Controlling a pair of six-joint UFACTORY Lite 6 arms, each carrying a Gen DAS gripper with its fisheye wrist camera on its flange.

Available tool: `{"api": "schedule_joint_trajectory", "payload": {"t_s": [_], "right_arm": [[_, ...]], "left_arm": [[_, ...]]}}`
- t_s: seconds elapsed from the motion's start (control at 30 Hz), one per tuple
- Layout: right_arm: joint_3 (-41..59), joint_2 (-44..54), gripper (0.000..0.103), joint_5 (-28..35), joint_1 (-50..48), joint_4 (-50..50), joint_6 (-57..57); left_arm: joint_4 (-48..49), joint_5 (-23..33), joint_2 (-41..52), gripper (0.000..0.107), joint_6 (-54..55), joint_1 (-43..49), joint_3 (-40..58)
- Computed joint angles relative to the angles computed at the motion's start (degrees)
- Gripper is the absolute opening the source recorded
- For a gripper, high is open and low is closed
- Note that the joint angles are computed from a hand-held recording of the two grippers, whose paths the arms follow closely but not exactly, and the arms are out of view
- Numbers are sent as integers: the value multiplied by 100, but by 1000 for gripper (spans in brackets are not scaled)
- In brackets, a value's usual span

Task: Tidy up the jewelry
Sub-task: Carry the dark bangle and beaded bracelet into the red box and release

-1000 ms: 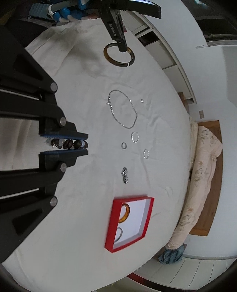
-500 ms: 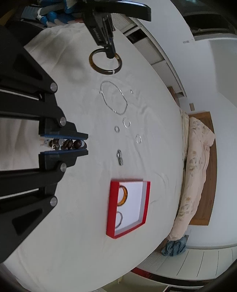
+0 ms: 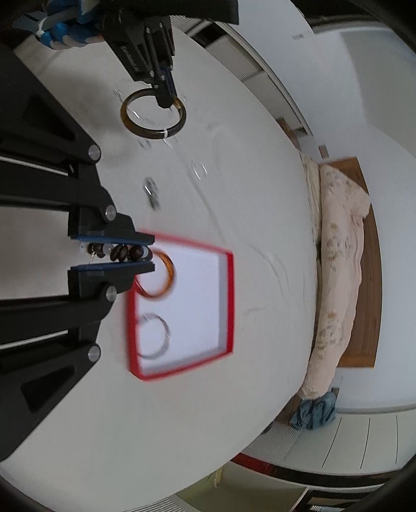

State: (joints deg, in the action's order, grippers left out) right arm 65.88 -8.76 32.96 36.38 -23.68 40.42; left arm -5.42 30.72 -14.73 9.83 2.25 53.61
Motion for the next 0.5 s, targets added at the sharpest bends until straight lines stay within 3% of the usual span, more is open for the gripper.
{"api": "schedule_joint_trajectory", "payload": {"t_s": [0.2,0.4,0.5], "right_arm": [[1184,1447,9,-574,-1420,1261,-1895],[2104,2745,9,-949,-2061,1809,-2591],[2226,3241,9,-1150,-2296,2134,-2907]], "left_arm": [[836,-481,2459,9,-1272,-1170,2092],[1491,-259,4800,9,-2061,-1682,4420],[1681,-176,5437,9,-2215,-1795,4970]]}}
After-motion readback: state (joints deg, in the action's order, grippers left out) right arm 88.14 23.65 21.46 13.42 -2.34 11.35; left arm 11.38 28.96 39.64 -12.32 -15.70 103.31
